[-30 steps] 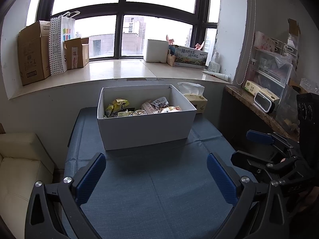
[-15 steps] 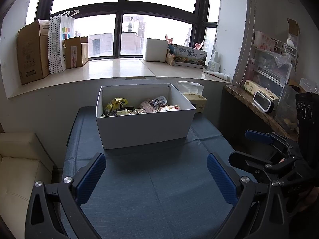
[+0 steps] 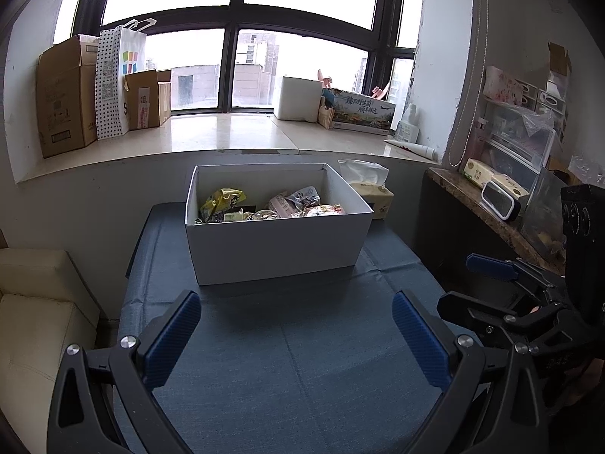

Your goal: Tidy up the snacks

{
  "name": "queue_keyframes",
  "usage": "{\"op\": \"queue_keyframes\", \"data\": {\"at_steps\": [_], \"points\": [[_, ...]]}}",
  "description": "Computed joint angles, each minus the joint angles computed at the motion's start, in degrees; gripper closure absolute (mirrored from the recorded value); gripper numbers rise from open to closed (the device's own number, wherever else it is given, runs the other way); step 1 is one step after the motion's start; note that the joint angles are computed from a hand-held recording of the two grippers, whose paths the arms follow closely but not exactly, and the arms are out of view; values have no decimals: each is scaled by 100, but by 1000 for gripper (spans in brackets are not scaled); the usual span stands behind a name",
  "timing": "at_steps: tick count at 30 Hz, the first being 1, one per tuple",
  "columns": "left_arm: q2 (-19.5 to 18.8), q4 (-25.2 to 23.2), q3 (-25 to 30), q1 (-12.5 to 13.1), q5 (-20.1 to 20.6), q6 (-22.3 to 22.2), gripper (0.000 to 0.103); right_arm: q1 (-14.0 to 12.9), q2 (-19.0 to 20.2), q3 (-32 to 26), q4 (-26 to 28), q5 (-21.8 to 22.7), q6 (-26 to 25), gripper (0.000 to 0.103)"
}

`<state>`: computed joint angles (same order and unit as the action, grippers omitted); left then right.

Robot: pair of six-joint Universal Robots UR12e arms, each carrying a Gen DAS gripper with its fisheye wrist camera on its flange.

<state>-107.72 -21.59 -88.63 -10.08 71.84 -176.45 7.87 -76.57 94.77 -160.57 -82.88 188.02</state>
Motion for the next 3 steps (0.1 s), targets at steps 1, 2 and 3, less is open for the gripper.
{"op": "queue_keyframes", "data": {"at_steps": [1,2,3], "points": [[0,23,-1,4,-21,-2,0,-4,0,3,-6,14,7,0],[2,17,3,8,-41,2,0,-6,-2,6,-13,19,10,0],[3,6,10,6,-45,29,0,-5,-2,7,-13,10,13,0]]}}
